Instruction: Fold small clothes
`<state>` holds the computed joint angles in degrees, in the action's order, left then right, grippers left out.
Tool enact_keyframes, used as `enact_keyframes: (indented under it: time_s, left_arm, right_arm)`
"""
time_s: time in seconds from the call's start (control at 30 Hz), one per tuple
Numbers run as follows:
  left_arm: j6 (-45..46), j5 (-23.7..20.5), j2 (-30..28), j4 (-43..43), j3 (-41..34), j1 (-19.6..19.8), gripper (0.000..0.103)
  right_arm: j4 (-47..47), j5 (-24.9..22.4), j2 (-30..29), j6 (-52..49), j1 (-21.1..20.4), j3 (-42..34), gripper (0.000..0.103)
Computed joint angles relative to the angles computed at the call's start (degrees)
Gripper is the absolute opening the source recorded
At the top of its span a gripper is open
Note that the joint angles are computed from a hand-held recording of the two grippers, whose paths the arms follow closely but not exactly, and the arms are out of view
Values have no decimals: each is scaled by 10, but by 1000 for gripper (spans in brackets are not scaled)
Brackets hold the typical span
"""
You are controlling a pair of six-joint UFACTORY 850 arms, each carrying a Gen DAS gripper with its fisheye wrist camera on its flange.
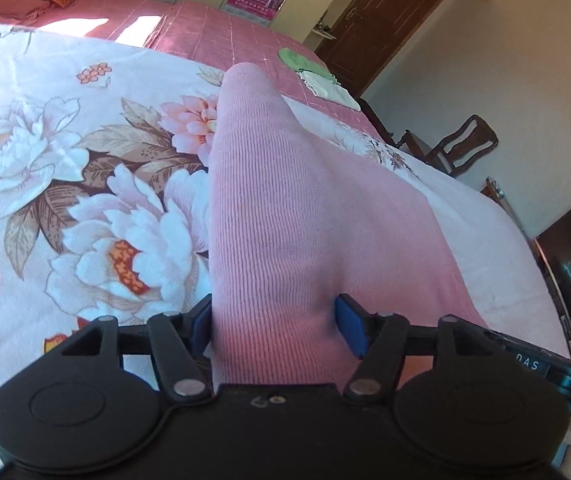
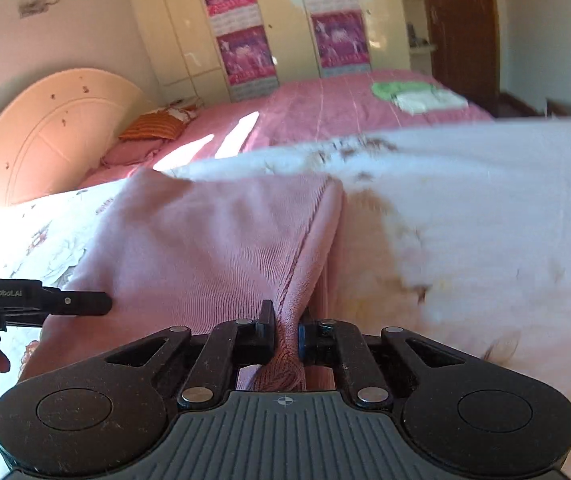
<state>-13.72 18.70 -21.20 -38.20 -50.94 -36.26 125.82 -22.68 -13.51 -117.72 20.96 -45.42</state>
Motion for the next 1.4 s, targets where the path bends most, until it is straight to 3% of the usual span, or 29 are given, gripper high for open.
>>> enact_keyframes:
  time_s: [0.07, 0.13, 0.17, 0.23, 0.43, 0.47, 0.53, 0.63, 0.73, 0.83, 0.9, 0.93, 1.0, 1.1, 1.2, 1.27, 1.33, 1.4]
  left_arm:
    - [24, -4, 2, -11, 0, 0, 64]
    - [-29, -7, 17, 45, 13, 8, 63]
    - [-33, 5, 30, 49, 26, 8, 62]
    - [8, 28, 53, 13, 47, 1, 58]
    - [114, 21, 55, -68, 52, -16, 61]
    - [97, 22, 52, -64, 52, -15, 61]
    - [33, 25, 49, -26, 56, -10, 63]
    - [49, 28, 50, -51, 59, -16, 64]
    - [93, 46, 85, -99, 79, -35, 54]
    - [142, 39, 97, -147, 90, -55, 54]
    - [242, 9, 73, -227, 77, -66, 58]
    - [265, 18, 74, -239, 80, -73, 58]
    - [284, 22, 86, -254, 80, -70, 56]
    - [283, 64, 92, -241, 68, -54, 59]
    - [355, 77, 65, -273, 13, -23, 64]
    - [388, 62, 38, -296, -25, -3, 65]
    - [393, 25, 7, -293, -63, 22, 65]
    - [477, -9, -29, -358, -102, 39, 65]
  right_arm:
    - [2, -20, -1, 16, -7, 4, 9]
    - [-4, -26, 10, 33, -14, 6, 12]
    - [29, -19, 22, 6, -16, 11, 18]
    - [69, -24, 45, -34, -24, 23, 21]
    - [-54, -53, 78, 36, -33, 36, 21]
    - [-64, -45, 77, 32, -25, 38, 21]
    - [-36, 18, 66, -16, 6, 33, 21]
    - [22, 91, 56, -76, 23, 27, 21]
    - [-25, 39, 83, 17, -1, 52, 21]
    - [-85, 9, 105, 63, -10, 72, 21]
    - [-120, 77, 92, 64, 15, 65, 21]
    - [-120, 96, 87, 61, 20, 66, 21]
    - [-74, 65, 102, 49, 8, 75, 21]
    - [50, 21, 118, -56, -1, 81, 21]
    - [92, 14, 87, -105, 12, 37, 21]
    - [102, 7, 48, -119, 23, -5, 21]
    - [71, -6, 3, -83, 30, -52, 21]
    - [37, -2, -41, -46, 43, -100, 21]
